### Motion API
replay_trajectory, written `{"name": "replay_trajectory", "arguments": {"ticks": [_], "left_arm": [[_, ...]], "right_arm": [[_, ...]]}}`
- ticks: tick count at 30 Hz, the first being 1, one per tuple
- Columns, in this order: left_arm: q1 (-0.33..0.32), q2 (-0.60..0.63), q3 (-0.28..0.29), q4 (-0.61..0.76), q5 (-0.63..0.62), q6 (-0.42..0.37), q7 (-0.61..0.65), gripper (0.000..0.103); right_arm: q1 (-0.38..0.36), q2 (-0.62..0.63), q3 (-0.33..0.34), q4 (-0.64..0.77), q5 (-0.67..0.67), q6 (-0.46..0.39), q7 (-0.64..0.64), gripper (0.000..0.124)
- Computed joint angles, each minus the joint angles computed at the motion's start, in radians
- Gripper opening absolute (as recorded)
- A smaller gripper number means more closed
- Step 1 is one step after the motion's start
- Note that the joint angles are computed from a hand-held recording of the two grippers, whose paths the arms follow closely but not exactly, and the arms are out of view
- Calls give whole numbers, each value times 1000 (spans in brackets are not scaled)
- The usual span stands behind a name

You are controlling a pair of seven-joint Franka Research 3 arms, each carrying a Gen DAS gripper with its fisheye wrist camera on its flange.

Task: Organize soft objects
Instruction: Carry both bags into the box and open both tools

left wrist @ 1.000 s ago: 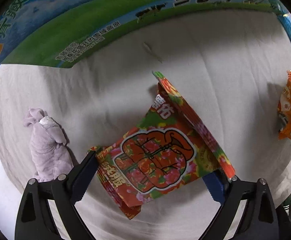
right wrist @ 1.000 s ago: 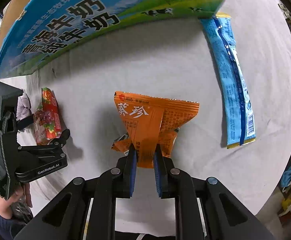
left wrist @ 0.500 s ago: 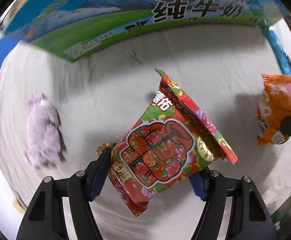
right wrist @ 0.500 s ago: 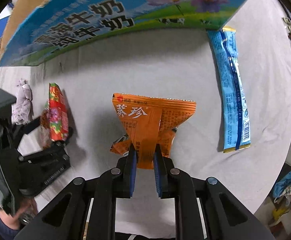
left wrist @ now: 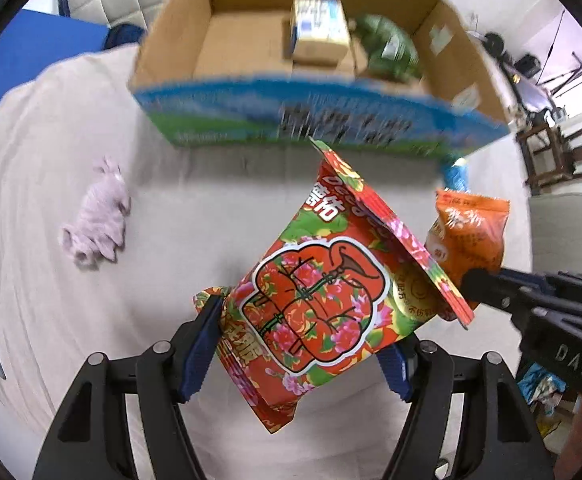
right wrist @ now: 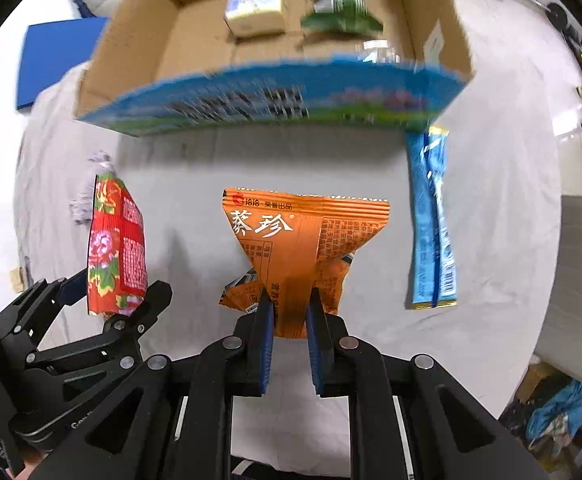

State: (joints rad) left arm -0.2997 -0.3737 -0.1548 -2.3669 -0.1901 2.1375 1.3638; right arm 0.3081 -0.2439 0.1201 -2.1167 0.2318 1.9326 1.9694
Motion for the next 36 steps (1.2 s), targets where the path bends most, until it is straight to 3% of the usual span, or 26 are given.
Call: {"name": "replay_trajectory", "arguments": {"ticks": [2, 4, 11, 18, 24, 36], "left_arm": [[15, 23, 22, 74, 9, -3, 17, 68], [42, 73, 36, 198, 8, -67, 29, 68], [90, 216, 8, 419, 42, -54, 17, 68], [137, 406, -6, 634, 20, -105, 12, 68], [191, 606, -18, 847, -19, -228, -42, 68], [239, 957, -51, 1221, 1, -345, -178, 68]], "right_arm": [[-3, -12, -4, 24, -6, -8, -12, 16], [-8, -15, -8, 65, -14, -17, -25, 16], [-31, 34, -20, 232, -46, -37, -65, 16], [-54, 188, -42, 434, -103, -69, -68, 16], [-55, 363, -68, 585, -154, -119, -72, 16], [-36, 540, -100, 638, -184, -159, -81, 16]]}}
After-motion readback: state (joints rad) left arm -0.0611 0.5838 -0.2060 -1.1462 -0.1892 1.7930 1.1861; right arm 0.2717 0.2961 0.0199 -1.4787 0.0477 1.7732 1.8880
